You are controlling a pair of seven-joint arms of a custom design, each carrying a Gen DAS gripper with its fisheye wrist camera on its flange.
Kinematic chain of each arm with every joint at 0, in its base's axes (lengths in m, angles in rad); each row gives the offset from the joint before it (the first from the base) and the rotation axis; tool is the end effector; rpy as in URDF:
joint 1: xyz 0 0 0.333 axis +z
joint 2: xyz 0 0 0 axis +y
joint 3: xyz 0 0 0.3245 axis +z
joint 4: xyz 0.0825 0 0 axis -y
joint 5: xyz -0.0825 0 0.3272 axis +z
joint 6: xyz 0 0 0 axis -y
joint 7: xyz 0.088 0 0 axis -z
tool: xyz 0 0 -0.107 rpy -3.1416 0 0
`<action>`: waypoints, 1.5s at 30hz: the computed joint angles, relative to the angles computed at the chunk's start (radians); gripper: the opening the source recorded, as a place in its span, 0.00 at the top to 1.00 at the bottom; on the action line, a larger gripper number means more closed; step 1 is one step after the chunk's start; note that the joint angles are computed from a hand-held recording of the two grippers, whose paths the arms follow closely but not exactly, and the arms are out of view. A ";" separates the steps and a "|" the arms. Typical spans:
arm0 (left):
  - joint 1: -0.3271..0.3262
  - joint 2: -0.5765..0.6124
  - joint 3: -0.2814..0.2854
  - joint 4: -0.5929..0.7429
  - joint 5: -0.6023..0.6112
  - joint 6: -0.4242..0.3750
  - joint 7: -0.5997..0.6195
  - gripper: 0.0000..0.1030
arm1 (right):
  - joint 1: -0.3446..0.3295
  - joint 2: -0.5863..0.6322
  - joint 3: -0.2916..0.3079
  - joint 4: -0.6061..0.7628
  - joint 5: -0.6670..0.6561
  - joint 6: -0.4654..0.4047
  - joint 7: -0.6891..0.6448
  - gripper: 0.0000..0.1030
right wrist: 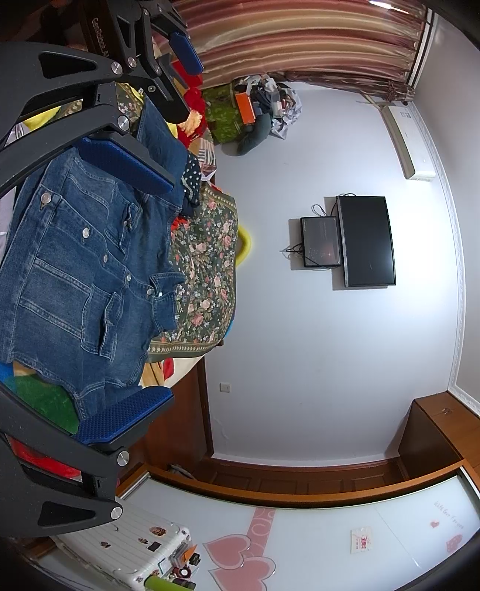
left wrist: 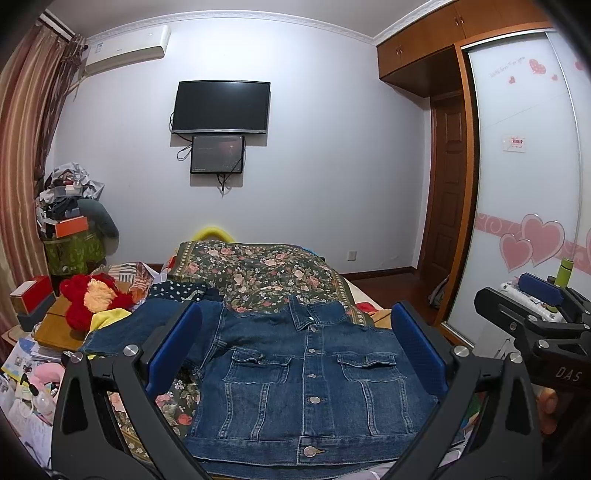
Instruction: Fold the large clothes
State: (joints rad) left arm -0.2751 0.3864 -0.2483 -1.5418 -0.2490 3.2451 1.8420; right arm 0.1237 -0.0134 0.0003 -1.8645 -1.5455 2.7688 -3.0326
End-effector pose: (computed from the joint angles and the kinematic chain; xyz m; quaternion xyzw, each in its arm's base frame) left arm 0.5984 -0.2726 0.6243 -0.4237 0.6656 -0.5389 0.2951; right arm 0.5328 0.1097 0.6119 -0.4751 0.6384 -0.4756 0.3749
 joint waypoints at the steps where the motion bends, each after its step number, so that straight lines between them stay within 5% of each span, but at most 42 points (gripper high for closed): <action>1: -0.012 0.003 0.014 0.010 0.003 -0.010 -0.006 0.00 | -0.001 0.000 -0.001 -0.001 -0.001 0.002 0.001 0.00; 10: 0.023 0.011 -0.029 0.011 -0.002 -0.005 0.008 0.00 | 0.002 0.004 0.002 0.001 -0.010 -0.003 0.012 0.00; 45: -0.026 0.069 0.042 0.114 0.027 -0.084 -0.034 0.00 | -0.003 0.047 -0.023 0.026 0.038 0.033 -0.022 0.00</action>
State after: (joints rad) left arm -0.3014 0.4553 -0.2062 -1.4281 -0.2222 3.1612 1.8080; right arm 0.1206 0.0333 -0.0225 -1.8389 -1.5074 2.8017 -3.0548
